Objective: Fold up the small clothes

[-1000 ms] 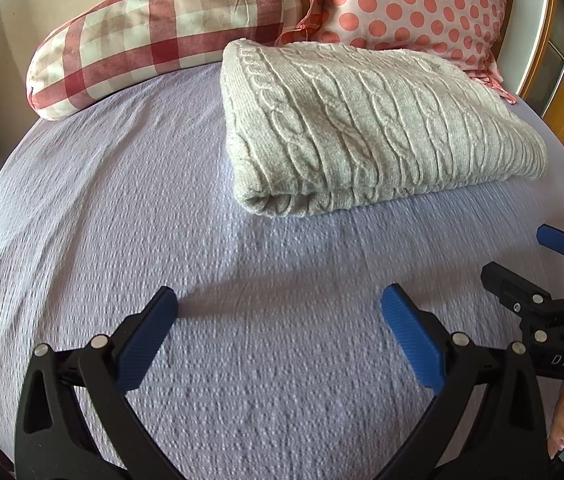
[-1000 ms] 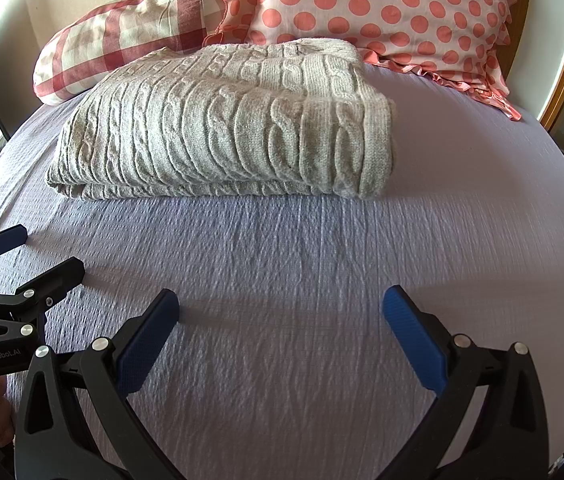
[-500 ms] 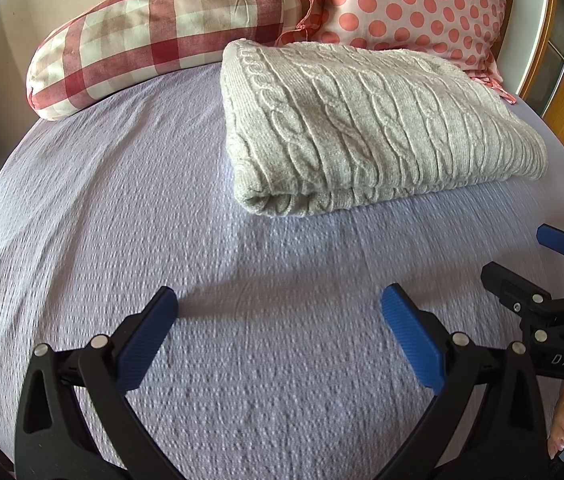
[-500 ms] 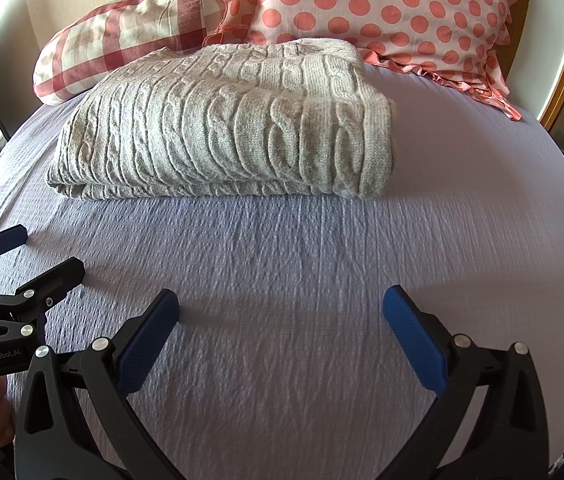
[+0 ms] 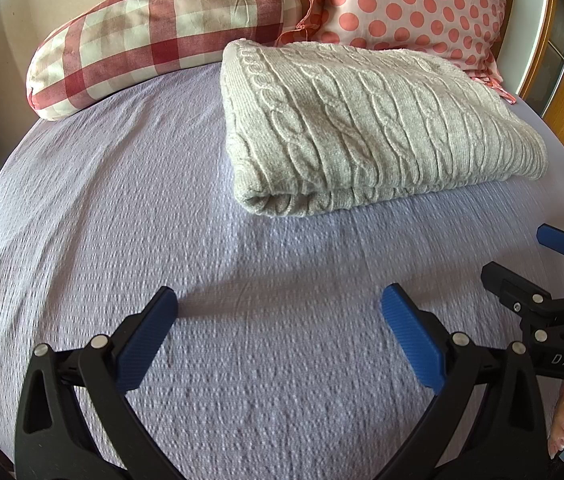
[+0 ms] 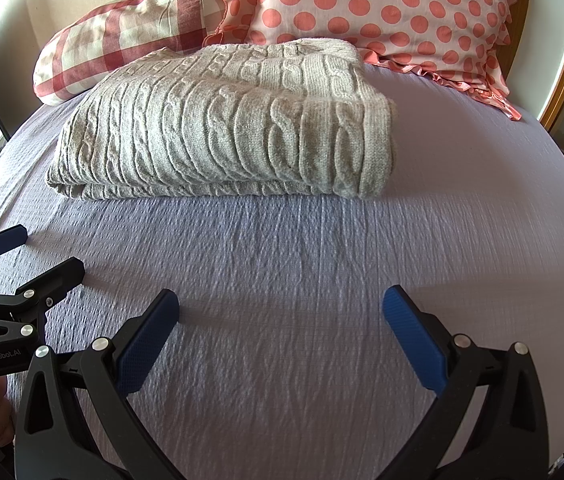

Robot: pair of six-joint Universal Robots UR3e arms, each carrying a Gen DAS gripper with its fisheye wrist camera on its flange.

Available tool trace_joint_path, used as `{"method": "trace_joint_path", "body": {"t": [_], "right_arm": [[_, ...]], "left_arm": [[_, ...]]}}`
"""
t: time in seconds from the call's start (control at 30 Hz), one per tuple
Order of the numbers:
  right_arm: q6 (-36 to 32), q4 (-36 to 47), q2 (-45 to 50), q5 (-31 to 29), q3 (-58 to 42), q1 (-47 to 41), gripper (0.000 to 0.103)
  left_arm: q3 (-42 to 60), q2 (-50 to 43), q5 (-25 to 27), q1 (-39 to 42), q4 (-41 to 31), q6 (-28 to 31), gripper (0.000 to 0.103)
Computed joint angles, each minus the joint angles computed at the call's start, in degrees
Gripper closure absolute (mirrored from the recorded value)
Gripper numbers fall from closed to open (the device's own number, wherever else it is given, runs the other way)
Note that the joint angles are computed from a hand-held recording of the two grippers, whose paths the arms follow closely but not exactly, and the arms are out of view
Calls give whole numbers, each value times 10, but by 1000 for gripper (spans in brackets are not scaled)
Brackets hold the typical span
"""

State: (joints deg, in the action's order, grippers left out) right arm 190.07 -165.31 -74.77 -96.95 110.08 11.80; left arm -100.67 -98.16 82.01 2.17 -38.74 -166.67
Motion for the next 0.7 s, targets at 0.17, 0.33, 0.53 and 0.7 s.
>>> {"method": "trace_joint_path", "body": {"t": [0.17,0.33,0.53,0.7], "right_arm": [[0,-1,0,0,0,0,1],[0,-1,0,0,0,0,1],[0,-1,0,0,0,0,1],[1,-1,0,0,0,0,1]], "left_arm": [[0,0,1,-1,0,-1,2],[1,0,1,-1,0,-2,2],[7,-2,2,-2,-10,0,2],[10,-3,0,-1,-14,3,2]]}}
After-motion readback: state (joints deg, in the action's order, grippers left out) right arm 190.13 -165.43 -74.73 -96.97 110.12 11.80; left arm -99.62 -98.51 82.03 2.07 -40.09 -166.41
